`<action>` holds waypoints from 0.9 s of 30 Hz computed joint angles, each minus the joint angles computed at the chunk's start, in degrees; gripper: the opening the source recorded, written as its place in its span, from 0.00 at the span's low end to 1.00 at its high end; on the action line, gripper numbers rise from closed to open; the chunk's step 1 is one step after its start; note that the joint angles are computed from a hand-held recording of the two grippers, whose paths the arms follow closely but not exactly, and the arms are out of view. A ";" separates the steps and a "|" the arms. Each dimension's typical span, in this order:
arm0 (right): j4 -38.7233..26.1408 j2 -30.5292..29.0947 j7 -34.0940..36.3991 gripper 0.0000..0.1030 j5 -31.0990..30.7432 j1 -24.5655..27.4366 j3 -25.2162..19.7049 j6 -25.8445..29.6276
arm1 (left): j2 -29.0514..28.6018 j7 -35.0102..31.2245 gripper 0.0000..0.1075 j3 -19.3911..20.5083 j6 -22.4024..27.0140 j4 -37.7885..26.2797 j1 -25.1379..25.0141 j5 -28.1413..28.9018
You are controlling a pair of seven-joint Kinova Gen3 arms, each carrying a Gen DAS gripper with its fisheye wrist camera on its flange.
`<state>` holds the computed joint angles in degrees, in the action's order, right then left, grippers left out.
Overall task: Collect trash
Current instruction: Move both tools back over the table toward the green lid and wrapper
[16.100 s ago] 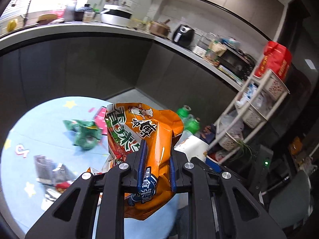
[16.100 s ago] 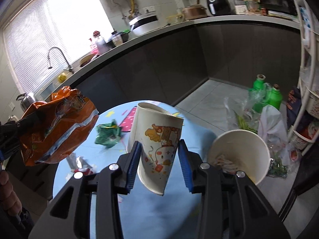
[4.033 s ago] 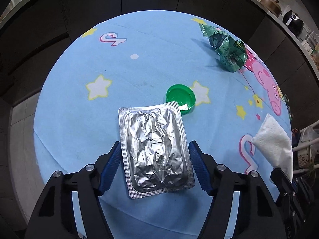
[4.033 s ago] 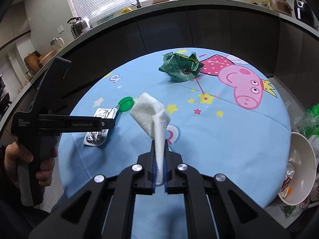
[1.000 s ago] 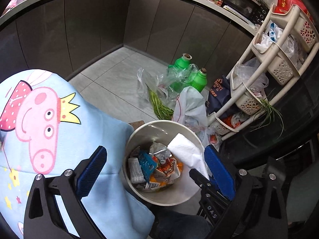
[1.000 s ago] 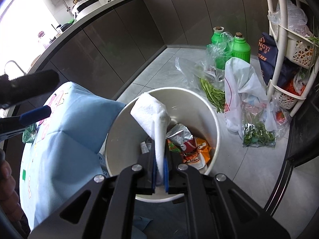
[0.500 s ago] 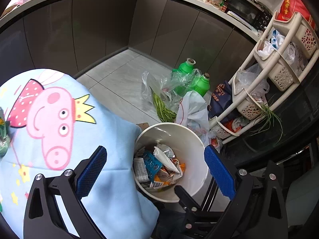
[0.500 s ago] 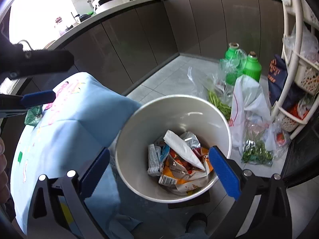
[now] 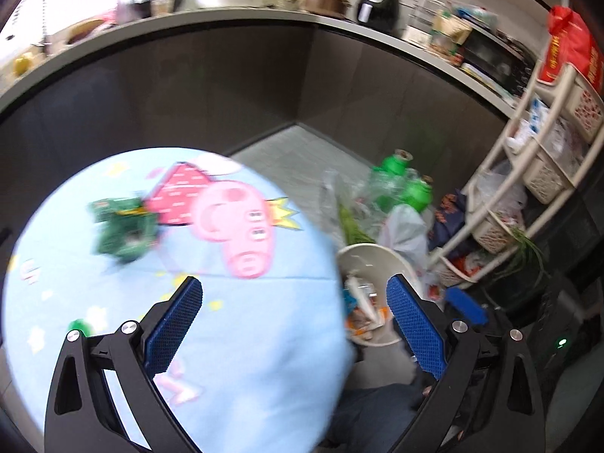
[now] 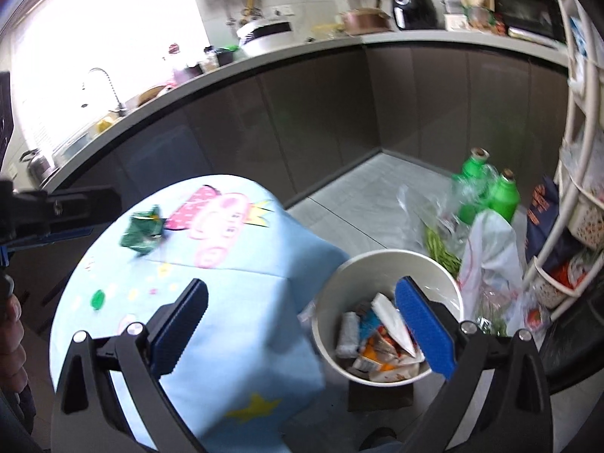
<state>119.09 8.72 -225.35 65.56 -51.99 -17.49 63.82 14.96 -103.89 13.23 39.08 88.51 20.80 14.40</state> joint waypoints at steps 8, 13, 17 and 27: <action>-9.92 3.63 11.59 0.97 0.92 -1.30 0.93 -0.65 | -6.90 -2.39 0.88 -3.09 0.11 5.95 -6.54 2.80; -15.28 6.39 18.29 0.97 0.64 -2.48 2.69 -3.24 | -8.90 -5.65 0.88 -5.17 0.81 8.28 -10.81 5.98; -18.99 8.65 22.95 0.97 -0.41 -3.38 4.31 -5.21 | -9.13 -8.02 0.88 -6.78 1.52 9.43 -14.03 8.24; -25.63 13.14 33.23 0.97 -5.87 -4.57 8.58 -9.92 | -5.43 -14.87 0.88 -8.33 -1.63 13.04 -20.85 10.66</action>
<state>93.47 21.87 -192.12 59.69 -56.56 -8.91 53.90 9.52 -118.75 4.89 37.44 101.55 -0.05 25.06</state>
